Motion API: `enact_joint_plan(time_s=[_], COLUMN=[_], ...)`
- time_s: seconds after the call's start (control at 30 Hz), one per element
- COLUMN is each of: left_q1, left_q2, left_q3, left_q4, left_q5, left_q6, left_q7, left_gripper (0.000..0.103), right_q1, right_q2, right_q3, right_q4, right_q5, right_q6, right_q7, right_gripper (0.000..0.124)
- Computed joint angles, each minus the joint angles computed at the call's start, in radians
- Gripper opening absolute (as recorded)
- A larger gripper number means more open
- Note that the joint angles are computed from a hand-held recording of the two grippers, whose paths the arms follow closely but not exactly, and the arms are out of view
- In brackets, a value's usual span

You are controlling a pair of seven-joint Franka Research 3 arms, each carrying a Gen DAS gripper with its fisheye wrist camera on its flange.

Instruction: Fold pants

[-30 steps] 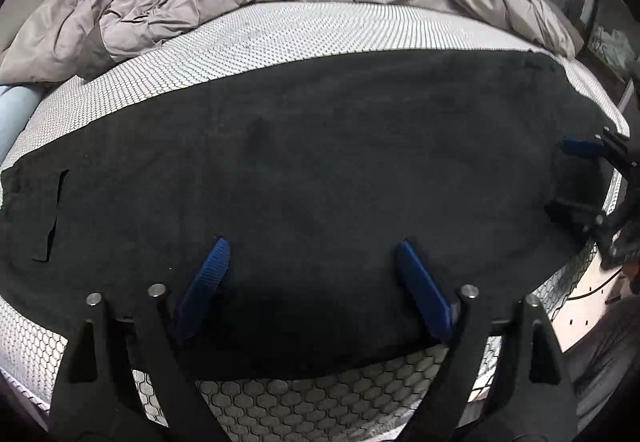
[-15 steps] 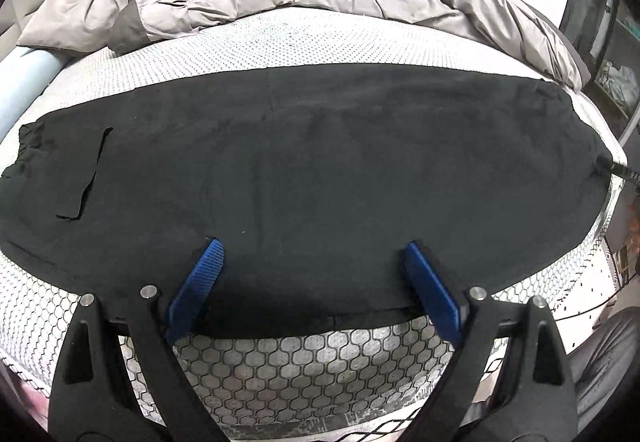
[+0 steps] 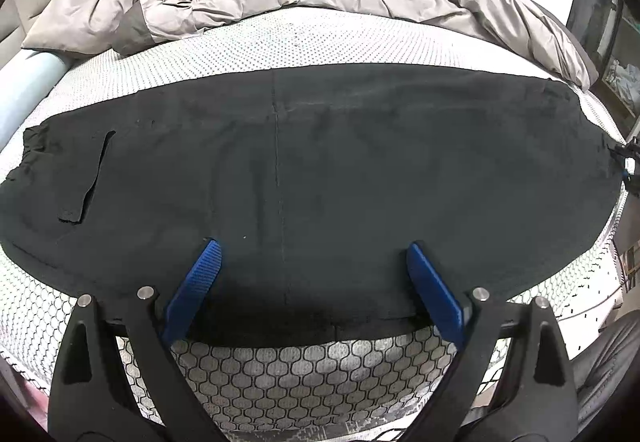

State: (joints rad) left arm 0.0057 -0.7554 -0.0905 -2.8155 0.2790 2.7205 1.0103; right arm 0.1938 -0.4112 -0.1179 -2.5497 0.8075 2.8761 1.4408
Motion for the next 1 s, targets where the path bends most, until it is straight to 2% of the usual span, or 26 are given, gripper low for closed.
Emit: enact_joint_plan(time_s=[0.03,0.07,0.1,0.17,0.2,0.23,0.27,0.3,0.37,0.4,0.43,0.47,0.53,0.57,0.63,0.67,0.73,0.83,0.87,0.97,1.0], left_q1=[0.001,-0.002,-0.003,-0.002,-0.003,-0.003,0.002,0.007,0.015,0.016,0.017,0.014,0.012,0.016,0.027,0.035,0.040,0.032,0.032,0.037,0.040], left_q2=[0.001,-0.001,0.001,0.002,0.003,0.005,0.007,0.009,0.011,0.012,0.014,0.020,0.038,0.054,0.097,0.115,0.147,0.165,0.171,0.191,0.194], left_q3=[0.000,0.005,0.007,0.011,0.013,0.014,0.009,0.003,-0.002,-0.001,0.002,0.012,0.024,0.025,0.019,0.010,0.006,0.014,0.014,0.012,0.009], left_q4=[0.000,0.000,0.000,0.000,0.000,0.000,0.001,0.001,0.000,0.003,0.006,0.009,0.016,0.025,0.055,0.071,0.099,0.112,0.116,0.127,0.128], left_q5=[0.000,-0.002,-0.004,-0.008,-0.010,-0.012,-0.009,-0.006,-0.002,-0.003,-0.005,-0.009,-0.015,-0.017,-0.017,-0.013,-0.007,-0.007,-0.007,-0.002,0.000], left_q6=[0.001,0.000,0.002,0.004,0.007,0.011,0.012,0.016,0.028,0.028,0.031,0.046,0.073,0.082,0.075,0.066,0.054,0.055,0.057,0.060,0.062], left_q7=[-0.001,0.005,0.006,0.009,0.010,0.012,0.010,0.007,-0.003,-0.006,-0.009,-0.005,0.000,0.001,0.001,-0.004,-0.003,0.010,0.012,0.016,0.013], left_gripper=[0.093,0.093,0.093,0.093,0.093,0.093,0.093,0.093,0.093,0.093,0.093,0.093,0.093,0.093,0.093,0.093,0.093,0.093,0.093,0.093,0.093], right_q1=[0.025,0.026,-0.008,-0.027,-0.073,-0.144,-0.180,-0.204,-0.198,-0.238,-0.272,-0.270,-0.178,-0.154,-0.158,-0.132,-0.159,-0.170,-0.159,-0.122,-0.120], right_q2=[0.009,0.005,-0.010,-0.039,-0.044,-0.041,-0.033,-0.011,-0.030,-0.051,-0.081,-0.091,-0.067,-0.042,0.040,0.081,0.157,0.231,0.257,0.377,0.418], right_q3=[-0.022,-0.009,0.036,0.066,0.101,0.149,0.176,0.182,0.177,0.215,0.243,0.240,0.160,0.140,0.151,0.127,0.149,0.165,0.151,0.106,0.106], right_q4=[0.012,0.009,-0.003,-0.020,-0.027,-0.026,-0.023,-0.012,-0.022,-0.034,-0.049,-0.051,0.008,0.050,0.160,0.219,0.326,0.421,0.444,0.567,0.602], right_q5=[0.036,0.032,-0.030,-0.086,-0.153,-0.239,-0.294,-0.358,-0.363,-0.389,-0.485,-0.515,-0.504,-0.513,-0.579,-0.576,-0.647,-0.753,-0.747,-0.631,-0.672], right_q6=[-0.004,0.010,0.036,0.075,0.054,0.004,-0.030,-0.075,-0.042,-0.031,0.008,0.024,0.013,-0.008,-0.046,-0.090,-0.170,-0.177,-0.193,-0.330,-0.358], right_q7=[-0.035,-0.027,0.002,-0.002,0.053,0.136,0.191,0.242,0.263,0.292,0.382,0.402,0.304,0.267,0.222,0.169,0.203,0.235,0.209,0.069,0.087], right_gripper=[0.034,0.031,0.023,0.021,0.021,0.022,0.024,0.034,0.039,0.051,0.060,0.062,0.066,0.067,0.080,0.083,0.084,0.086,0.088,0.089,0.089])
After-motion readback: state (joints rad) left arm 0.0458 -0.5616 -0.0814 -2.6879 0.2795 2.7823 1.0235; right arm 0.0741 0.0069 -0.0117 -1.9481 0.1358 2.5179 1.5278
